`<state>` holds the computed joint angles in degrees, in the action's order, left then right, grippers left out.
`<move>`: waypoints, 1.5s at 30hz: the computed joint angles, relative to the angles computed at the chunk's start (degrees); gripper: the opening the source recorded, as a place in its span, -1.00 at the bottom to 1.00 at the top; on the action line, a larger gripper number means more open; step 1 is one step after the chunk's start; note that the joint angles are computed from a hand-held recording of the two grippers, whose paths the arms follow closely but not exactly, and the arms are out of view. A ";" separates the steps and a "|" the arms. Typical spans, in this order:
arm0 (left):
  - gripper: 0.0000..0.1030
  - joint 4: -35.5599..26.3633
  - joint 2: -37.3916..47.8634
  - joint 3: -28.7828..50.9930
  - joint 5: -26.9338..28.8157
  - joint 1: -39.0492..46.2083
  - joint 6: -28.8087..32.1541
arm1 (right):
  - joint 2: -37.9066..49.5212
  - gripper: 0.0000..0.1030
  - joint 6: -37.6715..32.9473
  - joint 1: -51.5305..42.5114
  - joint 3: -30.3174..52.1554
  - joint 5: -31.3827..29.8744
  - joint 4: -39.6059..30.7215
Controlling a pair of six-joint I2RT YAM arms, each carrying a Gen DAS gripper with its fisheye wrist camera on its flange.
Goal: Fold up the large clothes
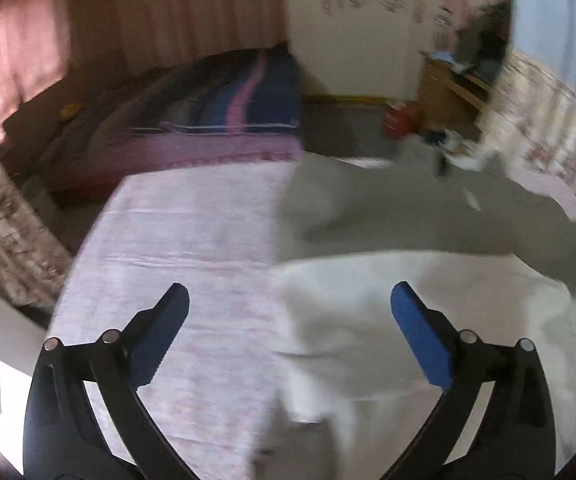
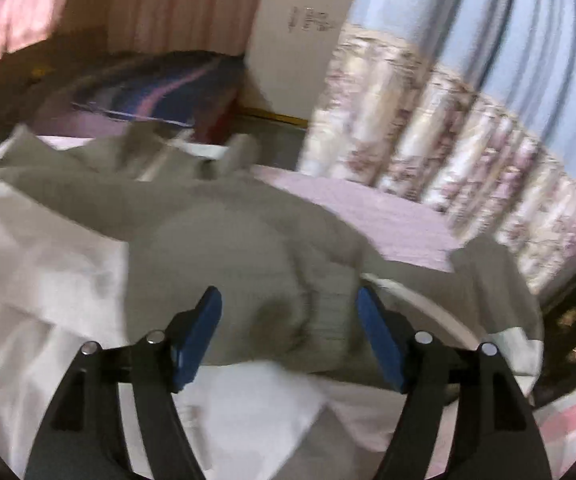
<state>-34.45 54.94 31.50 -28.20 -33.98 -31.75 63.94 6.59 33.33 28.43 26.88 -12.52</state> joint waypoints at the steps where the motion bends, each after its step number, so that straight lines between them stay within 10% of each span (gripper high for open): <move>1: 0.94 0.71 3.11 0.88 -0.34 -2.24 -1.53 | 1.11 0.45 -0.14 0.21 -0.03 -1.03 0.70; 8: 0.94 8.99 31.45 4.10 -5.63 -6.74 -2.38 | 11.21 0.88 -1.54 -3.07 -4.45 -4.78 10.01; 19: 0.94 8.81 25.19 0.94 3.50 -0.63 -0.19 | -12.27 0.96 -22.15 -26.01 -1.23 -8.58 -0.61; 26: 0.94 2.22 23.83 4.07 -0.86 -5.13 -3.46 | 14.08 0.96 -32.62 -57.15 19.53 -22.24 -2.15; 31: 0.94 0.35 19.92 5.51 0.23 -4.29 -3.76 | 26.11 0.94 -35.55 -58.33 26.88 -17.87 -5.46; 32: 0.94 0.48 19.31 5.50 0.94 -3.62 -3.35 | 27.92 0.91 -35.69 -57.91 26.92 -16.19 -5.45; 33: 0.94 0.40 18.23 5.38 1.65 -3.31 -3.36 | 29.68 0.52 -35.61 -58.07 27.72 -16.22 -6.30; 34: 0.94 0.33 17.68 5.16 1.83 -3.37 -3.41 | 31.33 -0.28 -34.83 -58.54 29.00 -17.81 -8.69; 36: 0.94 -0.63 17.02 5.27 0.86 -4.10 -3.95 | 33.68 -0.74 -31.51 -60.28 32.06 -22.72 -12.63; 45: 0.94 -3.23 12.01 4.05 -0.54 -6.21 -5.96 | 16.08 -0.93 -14.32 -77.14 34.83 -54.87 -13.54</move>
